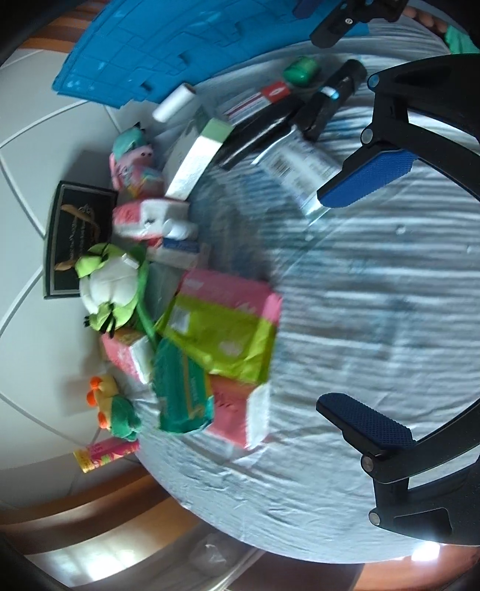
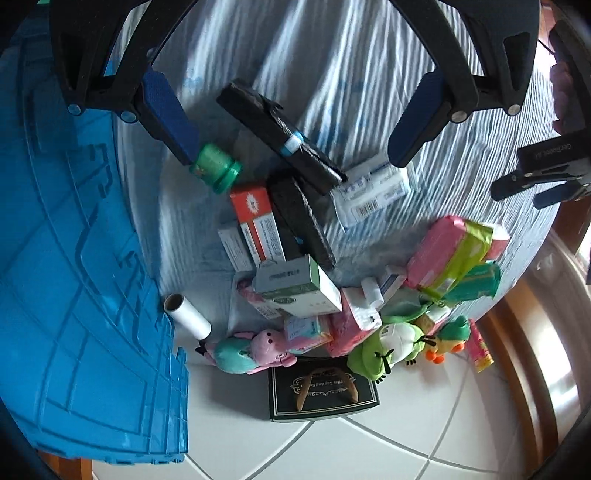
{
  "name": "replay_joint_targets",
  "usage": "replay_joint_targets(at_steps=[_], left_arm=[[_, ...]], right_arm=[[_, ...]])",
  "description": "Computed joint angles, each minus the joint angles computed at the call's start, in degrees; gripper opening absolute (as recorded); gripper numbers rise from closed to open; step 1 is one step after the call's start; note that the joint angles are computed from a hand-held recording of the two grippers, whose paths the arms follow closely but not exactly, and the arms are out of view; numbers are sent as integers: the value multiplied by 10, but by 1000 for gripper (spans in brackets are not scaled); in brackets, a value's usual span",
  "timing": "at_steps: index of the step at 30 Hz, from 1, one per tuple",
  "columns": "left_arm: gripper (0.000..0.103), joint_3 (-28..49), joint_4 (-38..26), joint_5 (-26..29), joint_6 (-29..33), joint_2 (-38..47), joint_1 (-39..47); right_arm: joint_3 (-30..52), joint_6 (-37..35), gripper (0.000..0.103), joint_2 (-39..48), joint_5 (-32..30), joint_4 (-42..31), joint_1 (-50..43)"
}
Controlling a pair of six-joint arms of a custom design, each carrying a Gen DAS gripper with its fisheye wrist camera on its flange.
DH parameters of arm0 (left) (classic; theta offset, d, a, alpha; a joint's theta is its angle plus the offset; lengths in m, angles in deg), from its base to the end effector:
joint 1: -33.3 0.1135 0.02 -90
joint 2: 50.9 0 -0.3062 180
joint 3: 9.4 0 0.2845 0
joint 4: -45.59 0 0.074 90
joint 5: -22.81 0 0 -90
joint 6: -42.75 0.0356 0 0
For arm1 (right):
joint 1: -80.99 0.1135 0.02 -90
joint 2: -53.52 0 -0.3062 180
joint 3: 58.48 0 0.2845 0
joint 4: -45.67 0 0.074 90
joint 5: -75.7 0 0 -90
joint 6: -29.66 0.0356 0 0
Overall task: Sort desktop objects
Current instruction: 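Reach both grippers toward the large green frog plush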
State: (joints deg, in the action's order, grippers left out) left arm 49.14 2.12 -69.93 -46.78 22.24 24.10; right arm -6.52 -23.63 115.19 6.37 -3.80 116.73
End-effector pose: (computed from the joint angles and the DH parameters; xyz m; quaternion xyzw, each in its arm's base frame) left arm 0.2613 -0.0406 0.2418 0.0745 0.9583 0.0020 0.2759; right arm 0.1779 0.1125 0.2429 0.0557 0.9480 0.0150 0.3131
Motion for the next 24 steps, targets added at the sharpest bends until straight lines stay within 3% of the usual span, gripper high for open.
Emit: replay_joint_targets(at_steps=[4,7,11,15,20,24], left_arm=[[102,88,-2,57,71,72,81],[102,171,-9,64,83,134,103],[102,324,-33,56,55,251,107],[102,488,-73,31,12,375,101],[101,701,-147,32,-21,536,90],[84,863,-220,50,-49,660,82]], right_arm=[[77,28,103,88,20,20,5],[148,17,103,158,21,30,-10],[254,-33,103,247,-12,49,-54],[407,-90,103,376,-84,70,-120],[630,-89,103,551,-158,17,-170],[782,-80,103,673,-216,-43,-199]])
